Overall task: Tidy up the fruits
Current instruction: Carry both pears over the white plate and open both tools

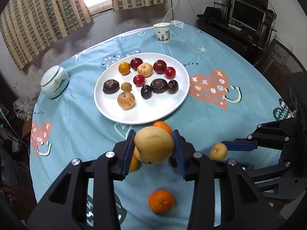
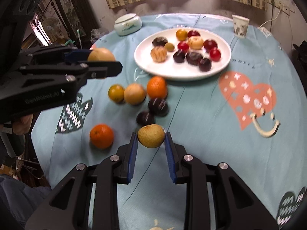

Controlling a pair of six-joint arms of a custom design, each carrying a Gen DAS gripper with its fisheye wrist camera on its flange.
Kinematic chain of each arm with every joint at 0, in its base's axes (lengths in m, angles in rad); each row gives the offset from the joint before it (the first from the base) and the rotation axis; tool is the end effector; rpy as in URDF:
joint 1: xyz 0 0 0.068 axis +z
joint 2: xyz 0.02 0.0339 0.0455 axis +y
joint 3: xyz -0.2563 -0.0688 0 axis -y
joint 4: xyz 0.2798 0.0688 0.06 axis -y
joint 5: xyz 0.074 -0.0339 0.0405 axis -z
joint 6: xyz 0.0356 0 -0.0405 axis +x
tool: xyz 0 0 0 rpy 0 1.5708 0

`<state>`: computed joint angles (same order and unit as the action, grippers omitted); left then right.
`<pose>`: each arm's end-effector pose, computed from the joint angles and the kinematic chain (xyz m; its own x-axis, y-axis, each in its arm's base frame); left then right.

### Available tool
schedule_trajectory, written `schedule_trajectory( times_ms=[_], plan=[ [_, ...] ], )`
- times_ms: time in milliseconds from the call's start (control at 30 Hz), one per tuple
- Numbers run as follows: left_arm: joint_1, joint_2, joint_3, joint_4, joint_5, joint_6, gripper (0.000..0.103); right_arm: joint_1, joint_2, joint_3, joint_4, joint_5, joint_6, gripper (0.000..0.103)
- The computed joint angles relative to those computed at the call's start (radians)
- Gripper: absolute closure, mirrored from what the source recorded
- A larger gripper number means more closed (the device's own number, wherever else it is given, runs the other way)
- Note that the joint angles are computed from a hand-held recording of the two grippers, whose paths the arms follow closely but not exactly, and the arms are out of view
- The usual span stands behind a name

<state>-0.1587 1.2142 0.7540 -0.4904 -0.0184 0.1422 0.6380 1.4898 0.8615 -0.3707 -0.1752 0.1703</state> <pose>0.2683 -0.0423 0.1940 -0.7745 0.2675 -0.5732 0.2598 0.9607 0.0972 0.2533 0.1955 0.1613 -0.7780 -0.3691 -0.5085 -0.5382 0.8091 0.2362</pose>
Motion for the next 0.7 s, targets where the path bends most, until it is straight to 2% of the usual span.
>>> schedule_trajectory(
  times_ms=[133,267,333,467,567,600,633,700],
  plan=[
    [0.03,0.129,0.112,0.031,0.028,0.007,0.063,-0.054,0.059,0.101,-0.01,-0.005,-0.054,0.074],
    [0.113,0.338,0.318,0.031,0.107,-0.053,0.063,-0.107,0.175,0.265,-0.01,-0.003,-0.106,0.074],
    [0.133,0.433,0.405,0.045,0.108,-0.076,0.063,-0.13,0.268,0.374,-0.009,-0.002,-0.12,0.074],
    [0.147,0.643,0.611,0.003,0.08,-0.115,0.063,-0.159,0.47,0.593,-0.038,0.01,-0.133,0.074],
    [0.15,0.743,0.703,-0.023,0.069,-0.127,0.063,-0.171,0.615,0.757,-0.088,0.025,-0.129,0.074],
    [0.15,0.767,0.723,-0.029,0.067,-0.127,0.059,-0.173,0.655,0.808,-0.113,0.034,-0.128,0.074],
    [0.149,0.788,0.739,-0.026,0.059,-0.129,0.05,-0.174,0.706,0.874,-0.149,0.043,-0.131,0.074],
    [0.15,0.804,0.751,-0.016,0.062,-0.127,0.048,-0.169,0.763,0.942,-0.181,0.081,-0.147,0.074]
  ],
)
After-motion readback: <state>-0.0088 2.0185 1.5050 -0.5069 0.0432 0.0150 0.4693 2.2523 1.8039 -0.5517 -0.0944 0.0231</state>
